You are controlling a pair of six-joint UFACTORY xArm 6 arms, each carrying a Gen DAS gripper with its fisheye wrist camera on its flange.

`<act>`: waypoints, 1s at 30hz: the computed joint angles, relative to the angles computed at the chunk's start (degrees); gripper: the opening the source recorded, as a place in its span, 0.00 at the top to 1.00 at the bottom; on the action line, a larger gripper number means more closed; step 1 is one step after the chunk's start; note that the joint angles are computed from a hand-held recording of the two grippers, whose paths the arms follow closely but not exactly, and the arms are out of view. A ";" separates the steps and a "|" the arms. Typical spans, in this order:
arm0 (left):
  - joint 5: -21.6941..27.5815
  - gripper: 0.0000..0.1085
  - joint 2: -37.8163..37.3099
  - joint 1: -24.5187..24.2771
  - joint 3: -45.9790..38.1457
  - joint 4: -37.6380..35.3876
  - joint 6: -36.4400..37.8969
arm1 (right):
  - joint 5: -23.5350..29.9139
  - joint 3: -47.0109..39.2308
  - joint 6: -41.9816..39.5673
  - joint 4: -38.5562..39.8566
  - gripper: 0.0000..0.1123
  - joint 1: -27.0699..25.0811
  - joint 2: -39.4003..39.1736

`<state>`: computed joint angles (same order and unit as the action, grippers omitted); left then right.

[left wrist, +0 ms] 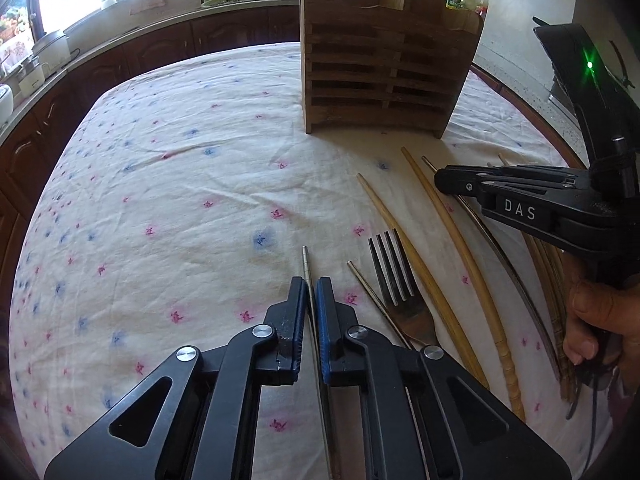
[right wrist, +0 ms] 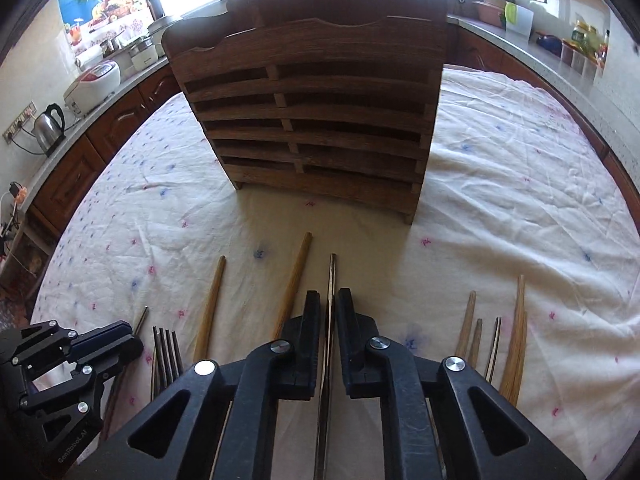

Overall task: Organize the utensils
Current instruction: 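Grasp a metal chopstick with the left gripper while the right gripper grasps another, then lower both held metal chopsticks into the wooden holder and open both grippers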

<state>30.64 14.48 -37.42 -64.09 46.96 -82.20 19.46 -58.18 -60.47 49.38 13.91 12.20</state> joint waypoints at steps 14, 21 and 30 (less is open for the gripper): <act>-5.49 0.97 -12.52 0.19 9.26 8.13 -11.64 | 13.93 7.26 -11.76 16.11 0.96 -8.12 -14.34; -4.21 0.97 -22.23 -1.30 12.93 15.78 -18.43 | 17.86 10.75 -15.24 22.20 0.96 -11.11 -23.81; 1.30 0.97 -29.00 -3.09 12.80 24.32 -23.47 | 20.43 10.61 -18.48 27.98 0.96 -14.63 -30.10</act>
